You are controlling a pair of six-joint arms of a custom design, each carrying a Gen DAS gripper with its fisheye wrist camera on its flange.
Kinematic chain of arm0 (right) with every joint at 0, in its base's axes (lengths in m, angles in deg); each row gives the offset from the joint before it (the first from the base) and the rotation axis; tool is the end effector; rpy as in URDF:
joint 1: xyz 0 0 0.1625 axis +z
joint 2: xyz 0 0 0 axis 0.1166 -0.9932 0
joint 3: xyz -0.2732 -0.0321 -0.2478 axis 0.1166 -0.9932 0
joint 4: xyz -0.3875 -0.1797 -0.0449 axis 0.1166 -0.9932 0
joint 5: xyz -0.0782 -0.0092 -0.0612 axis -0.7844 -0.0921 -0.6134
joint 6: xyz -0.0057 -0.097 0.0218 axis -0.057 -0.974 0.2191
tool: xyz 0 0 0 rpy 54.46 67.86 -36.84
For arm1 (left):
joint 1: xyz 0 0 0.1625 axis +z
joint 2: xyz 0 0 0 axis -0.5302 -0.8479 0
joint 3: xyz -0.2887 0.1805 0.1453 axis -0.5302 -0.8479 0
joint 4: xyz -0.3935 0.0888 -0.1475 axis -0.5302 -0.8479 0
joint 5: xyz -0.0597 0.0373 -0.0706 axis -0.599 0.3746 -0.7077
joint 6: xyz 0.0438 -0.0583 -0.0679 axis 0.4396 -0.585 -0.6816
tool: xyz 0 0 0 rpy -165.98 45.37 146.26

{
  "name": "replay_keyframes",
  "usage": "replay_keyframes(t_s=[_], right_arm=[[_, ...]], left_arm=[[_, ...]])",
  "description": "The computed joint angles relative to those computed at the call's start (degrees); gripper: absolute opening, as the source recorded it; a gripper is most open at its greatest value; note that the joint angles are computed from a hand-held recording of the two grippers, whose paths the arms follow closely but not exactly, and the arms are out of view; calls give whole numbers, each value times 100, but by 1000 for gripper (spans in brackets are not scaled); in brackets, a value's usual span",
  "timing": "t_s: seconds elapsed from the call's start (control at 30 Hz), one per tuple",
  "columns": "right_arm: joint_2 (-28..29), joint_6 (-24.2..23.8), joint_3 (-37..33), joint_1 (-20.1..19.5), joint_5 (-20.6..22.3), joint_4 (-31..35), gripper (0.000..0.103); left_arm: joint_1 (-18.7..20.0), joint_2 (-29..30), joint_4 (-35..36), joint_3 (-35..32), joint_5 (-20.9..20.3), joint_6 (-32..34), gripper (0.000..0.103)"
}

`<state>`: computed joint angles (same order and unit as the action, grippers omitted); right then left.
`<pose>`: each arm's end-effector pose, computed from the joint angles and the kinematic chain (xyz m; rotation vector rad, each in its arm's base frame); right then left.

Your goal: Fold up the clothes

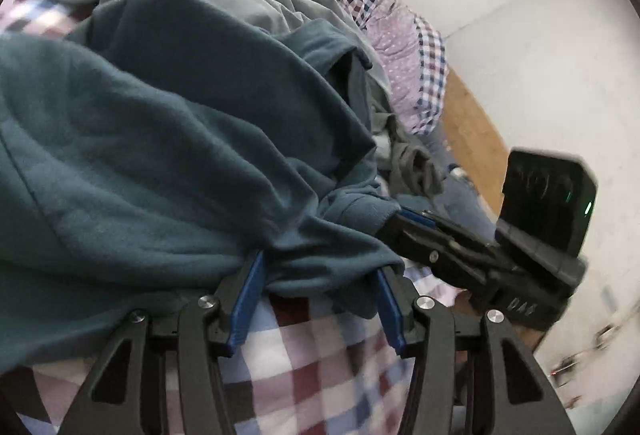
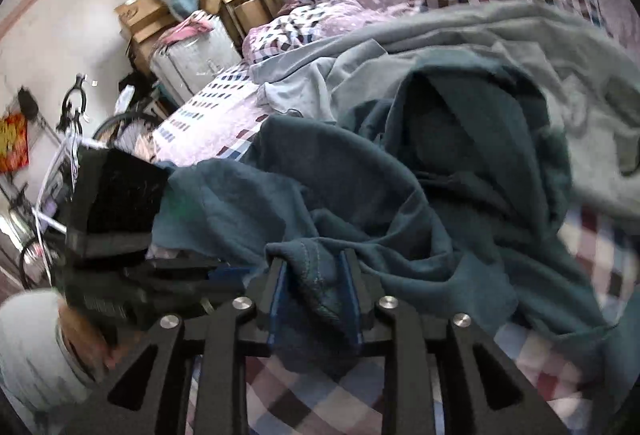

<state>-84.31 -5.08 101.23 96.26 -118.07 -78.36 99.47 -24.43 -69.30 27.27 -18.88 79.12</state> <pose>0.2846 -0.7344 0.2012 0.8811 -2.6988 0.5564 -0.1710 -0.7432 0.2132 -0.3478 -2.9145 0.5071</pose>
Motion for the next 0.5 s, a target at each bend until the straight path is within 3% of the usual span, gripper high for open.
replay_keyframes(t_s=[0.13,0.33,0.5], right_arm=[[-241,-446,186,45,-141,174,48],[-380,-848,440,106,-40,441,49],[-282,-1215,622,256,-559,175,61]], left_arm=[[86,-73,109,-44,-156,-195,55],[98,-128,451,-137,-364,-294,55],[131,-13,666,-298,-628,-470,55]])
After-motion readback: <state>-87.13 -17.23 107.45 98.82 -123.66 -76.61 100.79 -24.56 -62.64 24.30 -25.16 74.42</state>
